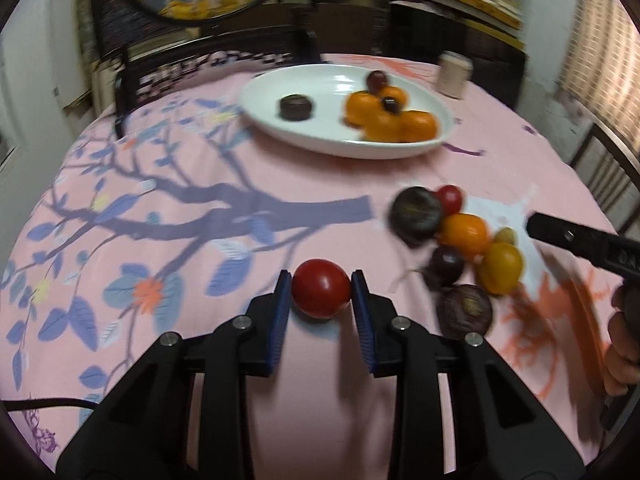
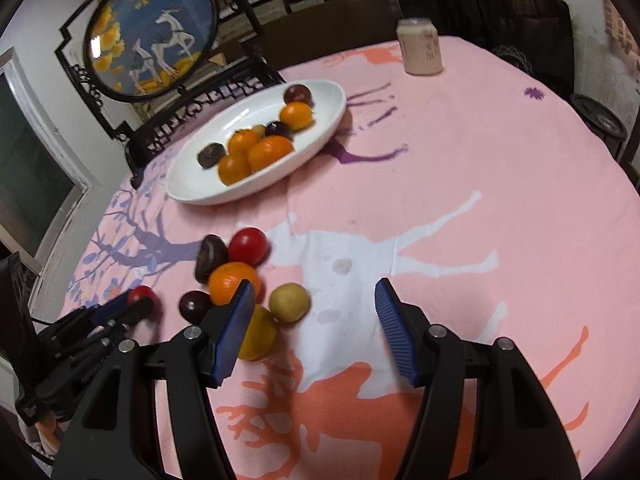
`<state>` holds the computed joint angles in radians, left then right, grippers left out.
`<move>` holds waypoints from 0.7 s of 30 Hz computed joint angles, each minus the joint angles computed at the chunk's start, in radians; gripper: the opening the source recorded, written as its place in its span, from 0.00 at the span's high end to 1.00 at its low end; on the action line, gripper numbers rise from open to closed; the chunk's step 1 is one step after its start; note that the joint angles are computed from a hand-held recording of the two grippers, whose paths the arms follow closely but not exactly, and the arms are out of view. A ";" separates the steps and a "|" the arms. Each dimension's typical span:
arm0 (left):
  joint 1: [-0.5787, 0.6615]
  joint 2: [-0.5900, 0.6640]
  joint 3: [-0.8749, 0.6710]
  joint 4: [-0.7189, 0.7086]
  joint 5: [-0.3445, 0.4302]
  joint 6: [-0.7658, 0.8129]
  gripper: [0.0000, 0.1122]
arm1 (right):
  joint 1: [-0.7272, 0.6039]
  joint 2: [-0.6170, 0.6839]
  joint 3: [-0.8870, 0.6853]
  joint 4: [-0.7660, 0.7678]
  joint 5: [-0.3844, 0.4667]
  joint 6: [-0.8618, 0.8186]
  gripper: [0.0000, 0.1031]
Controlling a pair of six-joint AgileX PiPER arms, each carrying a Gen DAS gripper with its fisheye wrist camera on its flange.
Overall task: Organize fruits
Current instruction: 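Grasp the red tomato with the left tool, then grasp the yellow-green round fruit with the right tool while the left tool holds the tomato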
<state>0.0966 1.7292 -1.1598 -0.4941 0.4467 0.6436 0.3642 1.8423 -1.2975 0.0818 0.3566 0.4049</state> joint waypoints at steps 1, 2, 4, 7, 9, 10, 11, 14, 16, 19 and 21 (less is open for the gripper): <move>0.002 0.005 -0.007 0.013 0.004 -0.017 0.73 | -0.004 0.004 -0.003 -0.015 0.005 0.021 0.42; 0.002 0.007 -0.009 0.022 0.003 -0.027 0.73 | -0.006 0.005 -0.004 -0.019 0.007 0.028 0.44; -0.004 0.004 -0.006 0.040 -0.007 -0.041 0.73 | -0.014 0.012 -0.009 0.006 0.017 0.011 0.50; -0.013 0.006 -0.003 0.075 -0.020 -0.070 0.73 | -0.028 0.036 -0.032 0.143 0.047 -0.121 0.54; -0.017 0.002 0.004 0.086 -0.027 -0.077 0.72 | -0.034 0.042 -0.035 0.214 0.051 -0.188 0.54; -0.020 0.001 0.007 0.095 -0.031 -0.085 0.72 | -0.037 0.043 -0.036 0.241 0.051 -0.213 0.54; -0.023 0.001 0.007 0.107 -0.035 -0.094 0.72 | -0.040 0.044 -0.037 0.267 0.053 -0.235 0.54; -0.034 0.004 0.007 0.153 -0.044 -0.134 0.72 | -0.058 0.054 -0.038 0.421 0.066 -0.367 0.57; -0.037 0.011 -0.001 0.174 -0.038 -0.155 0.72 | -0.068 0.054 -0.034 0.515 0.070 -0.451 0.60; -0.041 0.020 -0.010 0.204 -0.031 -0.184 0.72 | -0.072 0.063 -0.046 0.537 0.082 -0.459 0.61; -0.045 0.029 -0.018 0.234 -0.025 -0.211 0.72 | -0.085 0.077 -0.057 0.593 0.102 -0.494 0.61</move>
<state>0.0517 1.7586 -1.1782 -0.2600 0.4218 0.4330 0.2792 1.9196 -1.3546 0.6750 0.4590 -0.0887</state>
